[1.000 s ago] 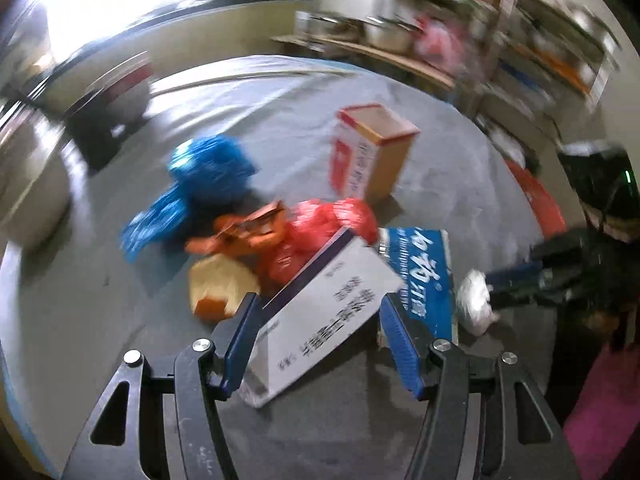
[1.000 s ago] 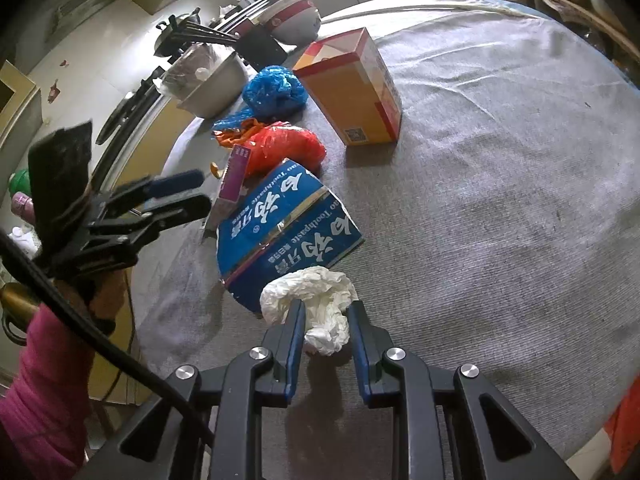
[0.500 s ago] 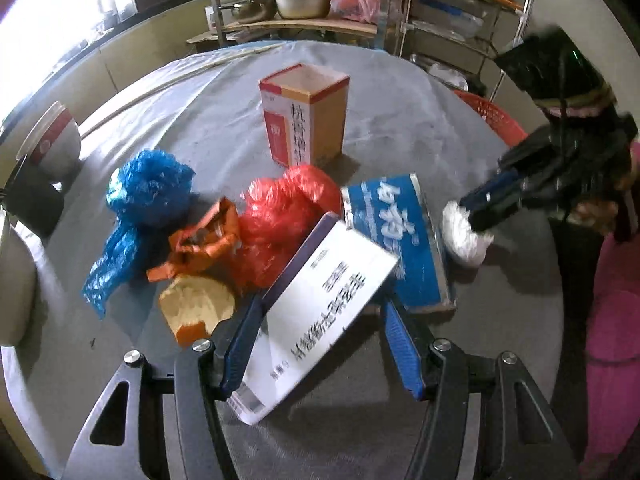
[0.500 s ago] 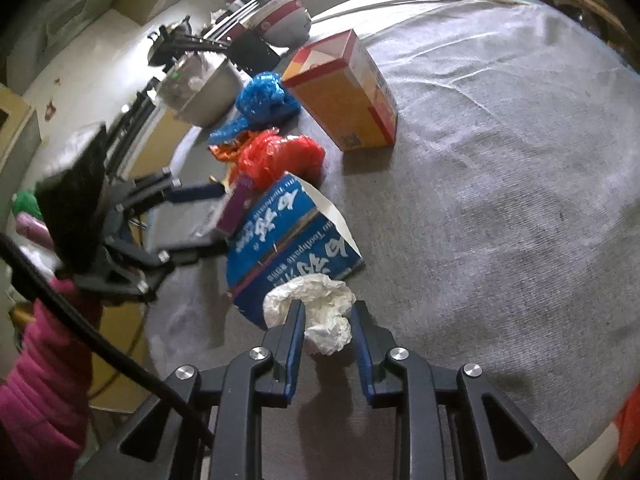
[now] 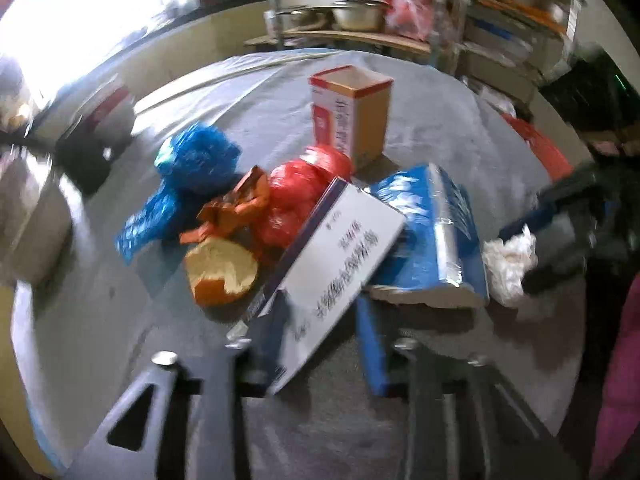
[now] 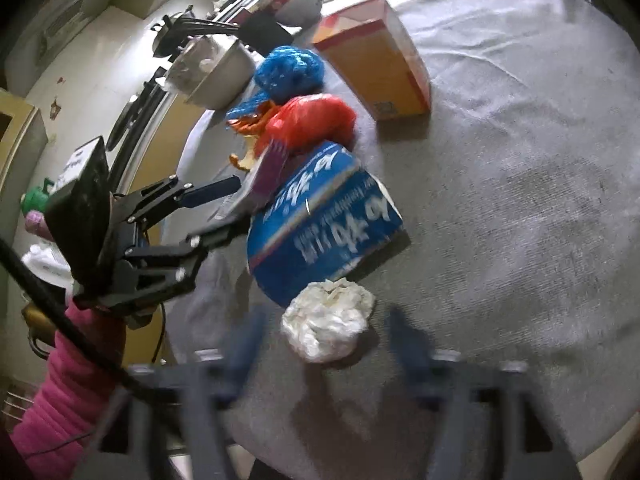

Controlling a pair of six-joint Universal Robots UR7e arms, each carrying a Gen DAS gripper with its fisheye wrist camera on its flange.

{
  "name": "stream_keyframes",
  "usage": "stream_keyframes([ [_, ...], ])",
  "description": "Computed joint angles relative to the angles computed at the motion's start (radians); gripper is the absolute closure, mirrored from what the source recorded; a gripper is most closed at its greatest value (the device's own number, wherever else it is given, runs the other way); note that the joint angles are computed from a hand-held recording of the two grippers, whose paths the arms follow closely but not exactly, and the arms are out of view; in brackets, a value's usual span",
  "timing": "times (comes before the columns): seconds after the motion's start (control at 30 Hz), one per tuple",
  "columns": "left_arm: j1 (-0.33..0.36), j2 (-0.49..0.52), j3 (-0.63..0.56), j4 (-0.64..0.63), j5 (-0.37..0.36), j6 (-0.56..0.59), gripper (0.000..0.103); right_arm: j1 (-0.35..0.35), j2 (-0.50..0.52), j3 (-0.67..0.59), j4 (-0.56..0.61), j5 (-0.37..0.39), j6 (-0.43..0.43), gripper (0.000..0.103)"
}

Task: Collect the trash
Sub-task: 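Grasp the white medicine box with the left tool while the right tool holds the tissue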

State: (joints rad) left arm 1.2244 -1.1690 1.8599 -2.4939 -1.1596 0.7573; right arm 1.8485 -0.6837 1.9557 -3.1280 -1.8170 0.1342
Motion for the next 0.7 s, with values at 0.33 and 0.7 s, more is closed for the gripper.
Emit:
stream_keyframes([
  [0.33,-0.032,-0.018,0.08,-0.141,0.073,-0.058,0.078,0.087,0.059,-0.007,-0.077,-0.174,-0.133,0.064],
  [0.7,-0.039,0.079,-0.015,-0.014,0.168,0.013,0.044,0.042,-0.011,0.055,-0.124,-0.173,-0.079,0.064],
])
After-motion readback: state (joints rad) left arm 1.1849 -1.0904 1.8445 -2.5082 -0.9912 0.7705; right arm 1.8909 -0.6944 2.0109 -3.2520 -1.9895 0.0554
